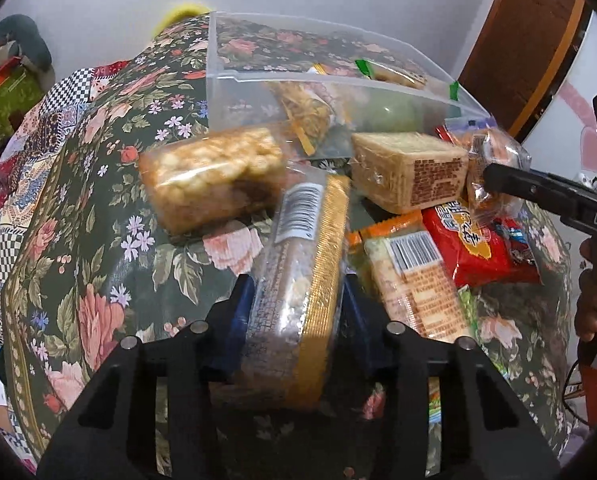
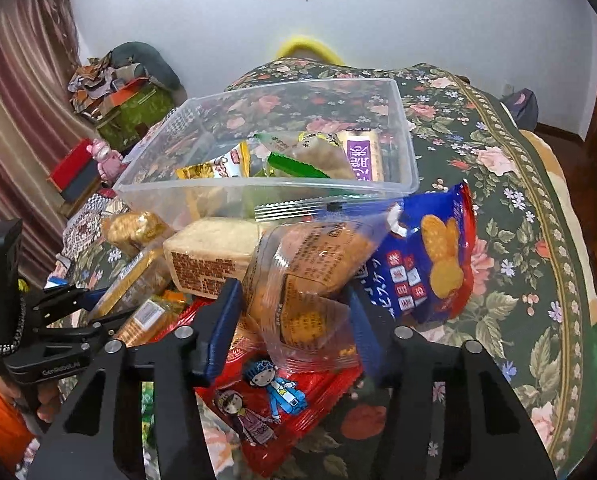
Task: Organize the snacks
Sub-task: 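Place the biscuit pack into the box with the left while the right drops the cake bag in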
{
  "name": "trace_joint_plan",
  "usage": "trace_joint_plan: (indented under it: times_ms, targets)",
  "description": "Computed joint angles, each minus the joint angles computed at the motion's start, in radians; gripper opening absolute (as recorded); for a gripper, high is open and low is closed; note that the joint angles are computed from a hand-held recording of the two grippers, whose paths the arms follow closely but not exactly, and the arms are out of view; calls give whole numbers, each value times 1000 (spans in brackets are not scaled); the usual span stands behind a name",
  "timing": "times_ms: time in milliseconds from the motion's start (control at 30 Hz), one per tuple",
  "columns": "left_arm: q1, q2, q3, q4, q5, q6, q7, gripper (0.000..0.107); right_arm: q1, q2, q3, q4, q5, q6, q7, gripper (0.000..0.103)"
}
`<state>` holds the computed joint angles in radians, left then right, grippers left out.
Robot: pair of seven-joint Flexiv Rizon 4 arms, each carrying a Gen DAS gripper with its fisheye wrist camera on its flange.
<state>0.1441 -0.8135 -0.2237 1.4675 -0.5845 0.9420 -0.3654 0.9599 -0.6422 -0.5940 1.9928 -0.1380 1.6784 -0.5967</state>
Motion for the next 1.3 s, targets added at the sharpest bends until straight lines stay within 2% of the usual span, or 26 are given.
trace_joint_plan:
  times_ms: [133, 267, 300, 433, 600, 867, 1067, 1300]
  targets:
    - [-18, -23, 10, -38, 15, -6, -31, 45, 4, 4, -4, 10, 11, 9, 3, 46]
    - [-30, -45, 2, -57, 14, 34, -60, 45, -2, 6, 4, 11, 29, 24, 3, 42]
    - [-31, -48, -3, -55, 14, 53, -61, 45, 6, 5, -4, 16, 36, 33, 3, 38]
    - [-27, -35, -16, -27, 15, 91, -66, 39, 73, 7, -72, 39, 61, 40, -20, 36]
    - [8, 19, -72, 60, -11, 172, 15, 36, 124, 12, -124, 61, 91, 49, -45, 35]
    - [49, 96, -124, 127, -130, 168, 91, 36, 190, 10, -201, 64, 155, 75, -89, 35]
    - [36, 117, -125, 99, -214, 153, 116, 36, 189, -1, -216, 25, 181, 90, -124, 35]
    - [2, 101, -126, 30, -272, 171, 139, 36, 137, -32, -199, -67, 178, 79, -151, 35]
